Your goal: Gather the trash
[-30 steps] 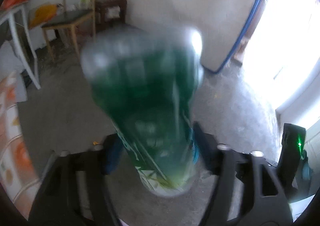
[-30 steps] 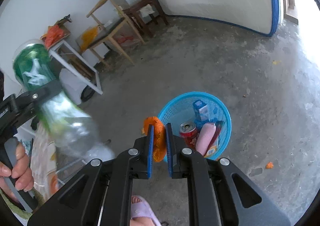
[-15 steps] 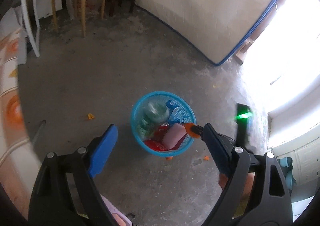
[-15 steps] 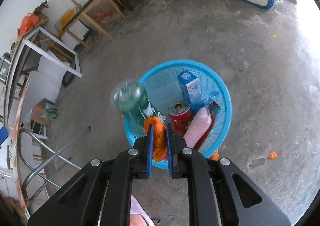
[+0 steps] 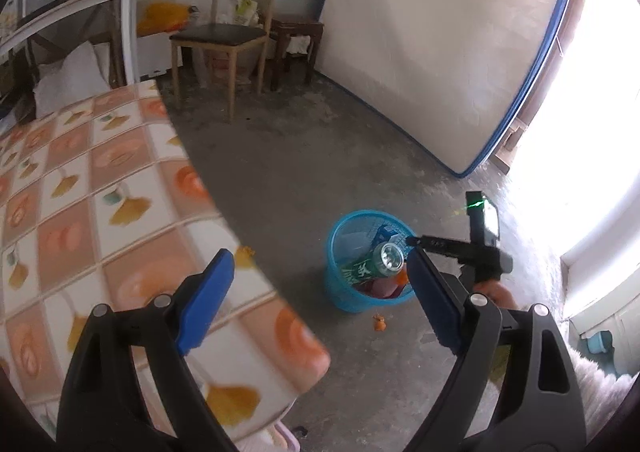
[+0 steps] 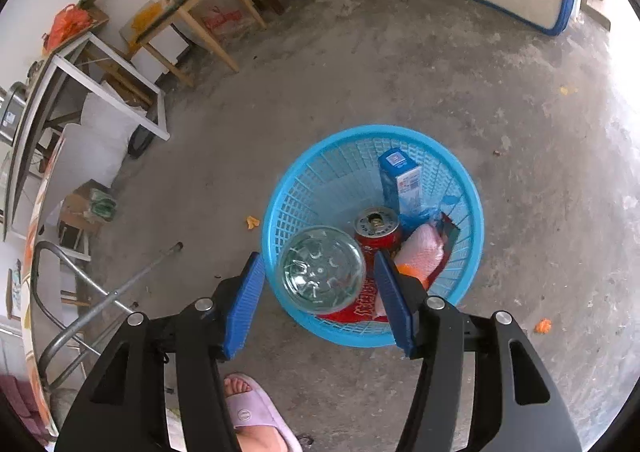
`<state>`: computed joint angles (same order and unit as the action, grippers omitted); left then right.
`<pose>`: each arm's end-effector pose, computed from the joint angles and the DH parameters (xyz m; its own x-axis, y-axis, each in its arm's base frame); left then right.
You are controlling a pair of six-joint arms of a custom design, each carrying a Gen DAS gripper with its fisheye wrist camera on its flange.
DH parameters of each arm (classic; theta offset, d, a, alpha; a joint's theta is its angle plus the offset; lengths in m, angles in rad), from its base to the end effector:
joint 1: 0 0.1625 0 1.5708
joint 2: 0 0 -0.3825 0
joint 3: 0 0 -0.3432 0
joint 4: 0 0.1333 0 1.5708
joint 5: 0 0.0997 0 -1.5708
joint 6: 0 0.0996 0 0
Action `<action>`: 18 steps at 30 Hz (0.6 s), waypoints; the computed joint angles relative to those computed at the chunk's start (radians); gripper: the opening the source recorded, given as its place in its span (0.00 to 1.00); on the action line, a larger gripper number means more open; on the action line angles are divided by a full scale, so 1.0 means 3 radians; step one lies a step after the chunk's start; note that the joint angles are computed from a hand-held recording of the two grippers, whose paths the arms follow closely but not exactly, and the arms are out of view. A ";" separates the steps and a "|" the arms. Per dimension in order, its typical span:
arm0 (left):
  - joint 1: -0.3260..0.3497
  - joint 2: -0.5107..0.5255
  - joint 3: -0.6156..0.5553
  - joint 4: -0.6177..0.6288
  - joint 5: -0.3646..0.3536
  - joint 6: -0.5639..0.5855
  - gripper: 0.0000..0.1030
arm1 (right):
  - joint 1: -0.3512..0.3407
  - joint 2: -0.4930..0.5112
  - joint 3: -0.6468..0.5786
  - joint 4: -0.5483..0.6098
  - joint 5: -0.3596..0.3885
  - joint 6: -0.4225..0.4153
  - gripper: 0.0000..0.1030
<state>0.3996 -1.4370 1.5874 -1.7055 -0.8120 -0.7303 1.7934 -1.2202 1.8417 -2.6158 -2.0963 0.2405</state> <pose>-0.3719 -0.3761 0.4163 -0.8174 0.2416 -0.5230 0.5045 0.7385 -0.4472 0.1998 -0.5051 0.2843 -0.9116 0.2216 0.3463 0.0163 0.8612 -0.5081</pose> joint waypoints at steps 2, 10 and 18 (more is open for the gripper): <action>-0.0049 -0.0120 0.0062 0.0148 0.0004 -0.0153 0.81 | -0.0004 -0.0046 0.0027 0.0008 -0.0017 0.0050 0.54; -0.0371 -0.0582 0.0181 0.0838 0.0207 -0.0756 0.83 | 0.0311 -0.0362 0.0209 -0.0123 -0.0145 0.0051 0.54; -0.0883 -0.0897 0.0085 0.2001 0.0502 -0.1986 0.91 | 0.1438 -0.0408 0.0220 -0.0205 -0.0520 -0.0278 0.86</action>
<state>0.1347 -1.7060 1.6128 -1.1052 -0.6616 -1.3260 2.2247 -1.3425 1.9077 -2.6773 -2.2523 0.1571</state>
